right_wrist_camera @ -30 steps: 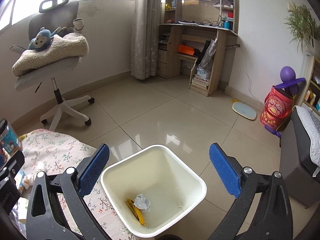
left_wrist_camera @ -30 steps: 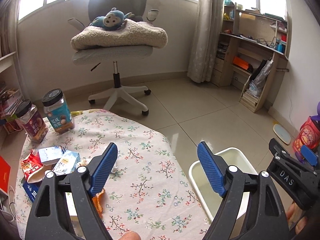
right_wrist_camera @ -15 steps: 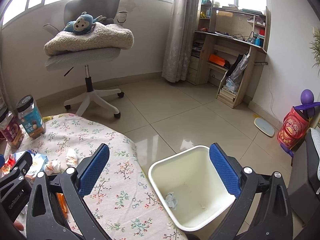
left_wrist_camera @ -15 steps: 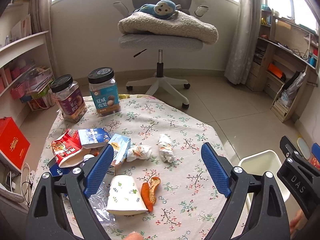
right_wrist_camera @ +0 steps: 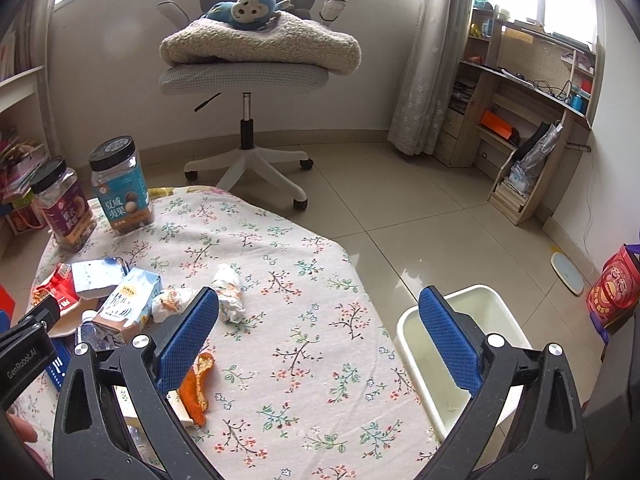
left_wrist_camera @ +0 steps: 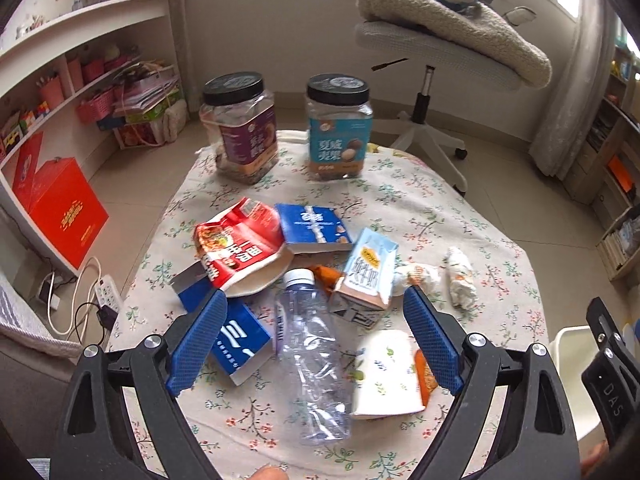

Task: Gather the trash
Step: 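Move both tools back over the table, then grasp the paper cup with the right gripper while the left grasps the blue box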

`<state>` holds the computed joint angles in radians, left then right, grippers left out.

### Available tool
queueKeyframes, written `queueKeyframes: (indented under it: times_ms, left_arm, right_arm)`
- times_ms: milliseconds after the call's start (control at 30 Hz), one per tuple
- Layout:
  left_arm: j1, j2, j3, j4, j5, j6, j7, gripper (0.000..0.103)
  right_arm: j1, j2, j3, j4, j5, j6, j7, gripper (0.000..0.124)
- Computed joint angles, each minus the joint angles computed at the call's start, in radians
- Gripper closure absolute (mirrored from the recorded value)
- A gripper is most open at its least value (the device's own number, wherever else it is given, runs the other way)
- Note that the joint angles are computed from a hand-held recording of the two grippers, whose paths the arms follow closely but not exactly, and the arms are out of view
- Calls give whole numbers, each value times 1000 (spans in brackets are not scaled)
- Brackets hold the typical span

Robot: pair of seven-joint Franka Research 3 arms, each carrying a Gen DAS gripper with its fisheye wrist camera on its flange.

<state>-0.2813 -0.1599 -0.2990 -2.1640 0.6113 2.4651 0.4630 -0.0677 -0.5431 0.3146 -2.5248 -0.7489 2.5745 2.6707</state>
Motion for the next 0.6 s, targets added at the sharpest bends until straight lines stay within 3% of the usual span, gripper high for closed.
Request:
queueKeyframes:
  times_ms: [300,600]
  left_arm:
    - [62,85,104,-7,-367,-104,129,16]
    - [102,220,105,67,-517,-110,199,17]
  right_arm:
    - [88,115,-29,63,58,-14,-88,28]
    - [182,210,-105,110,235,-6,-230,28]
